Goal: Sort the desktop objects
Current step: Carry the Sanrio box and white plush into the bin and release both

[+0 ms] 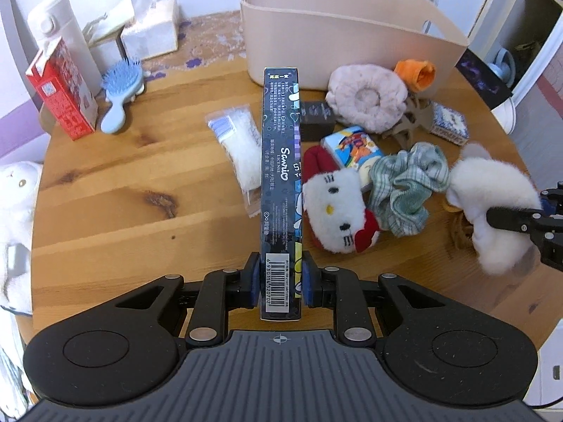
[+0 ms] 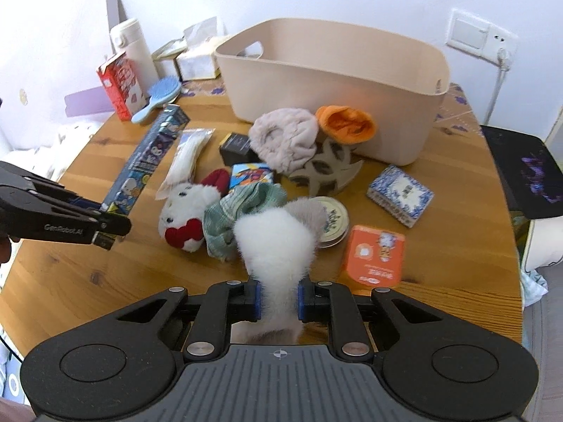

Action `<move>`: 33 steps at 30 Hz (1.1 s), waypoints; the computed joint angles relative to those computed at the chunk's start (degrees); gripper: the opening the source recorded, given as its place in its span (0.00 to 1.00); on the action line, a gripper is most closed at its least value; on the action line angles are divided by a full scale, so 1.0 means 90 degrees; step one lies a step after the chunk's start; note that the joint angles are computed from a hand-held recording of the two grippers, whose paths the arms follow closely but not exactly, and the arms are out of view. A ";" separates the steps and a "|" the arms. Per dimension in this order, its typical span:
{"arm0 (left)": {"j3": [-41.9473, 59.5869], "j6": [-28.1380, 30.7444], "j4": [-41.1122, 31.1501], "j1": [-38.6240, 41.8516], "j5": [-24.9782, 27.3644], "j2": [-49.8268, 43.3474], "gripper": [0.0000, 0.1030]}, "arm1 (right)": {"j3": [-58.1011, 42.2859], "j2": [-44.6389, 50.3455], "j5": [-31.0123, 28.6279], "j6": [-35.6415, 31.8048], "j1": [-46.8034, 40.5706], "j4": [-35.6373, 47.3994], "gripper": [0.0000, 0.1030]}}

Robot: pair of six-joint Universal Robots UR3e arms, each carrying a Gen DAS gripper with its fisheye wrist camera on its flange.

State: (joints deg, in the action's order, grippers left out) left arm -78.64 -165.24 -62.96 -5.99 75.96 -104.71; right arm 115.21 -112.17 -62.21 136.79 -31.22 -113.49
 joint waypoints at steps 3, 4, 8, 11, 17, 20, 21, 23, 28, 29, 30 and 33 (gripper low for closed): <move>0.0027 0.0036 -0.0011 0.0062 -0.0146 0.0104 0.22 | 0.0012 -0.0130 0.0057 0.0006 -0.0136 0.0003 0.16; 0.0044 0.0044 -0.0005 0.0065 -0.0165 0.0135 0.22 | 0.0020 -0.0184 0.0085 0.0008 -0.0188 -0.0018 0.16; 0.0131 0.0035 0.0041 0.0095 -0.0245 0.0219 0.22 | -0.0053 -0.0246 0.0185 0.0056 -0.0315 -0.0037 0.16; 0.0276 -0.0008 0.0077 0.0105 -0.0282 0.0203 0.22 | -0.0125 -0.0230 0.0250 0.0087 -0.0362 -0.0119 0.16; 0.0707 -0.0043 0.0102 0.0122 -0.0345 0.0056 0.22 | -0.0399 -0.0039 0.0352 0.0245 -0.0347 -0.0333 0.16; 0.0997 -0.0086 0.0114 0.0098 -0.0346 -0.0089 0.22 | -0.0539 0.0111 0.0380 0.0300 -0.0348 -0.0475 0.16; 0.1105 -0.0108 0.0115 0.0091 -0.0349 -0.0147 0.22 | -0.0594 0.0176 0.0383 0.0328 -0.0341 -0.0533 0.16; 0.1360 -0.0158 0.0109 0.0063 -0.0343 -0.0294 0.22 | -0.0711 0.0307 0.0375 0.0352 -0.0331 -0.0660 0.16; 0.2154 -0.0266 0.0080 -0.0074 -0.0258 -0.0789 0.22 | -0.1032 0.0675 0.0372 0.0412 -0.0354 -0.0901 0.16; 0.2350 -0.0292 0.0073 -0.0110 -0.0232 -0.0915 0.22 | -0.1101 0.0764 0.0366 0.0439 -0.0353 -0.0970 0.16; 0.2538 -0.0311 0.0059 -0.0143 -0.0207 -0.1034 0.22 | -0.1187 0.0872 0.0361 0.0478 -0.0343 -0.1041 0.16; 0.3301 -0.0401 -0.0107 -0.0242 -0.0127 -0.1498 0.22 | -0.1473 0.1204 0.0354 0.0594 -0.0307 -0.1264 0.16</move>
State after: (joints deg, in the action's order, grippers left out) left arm -48.94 -168.84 -63.92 -8.17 74.81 -118.20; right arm 101.95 -101.34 -59.03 142.14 -33.98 -124.86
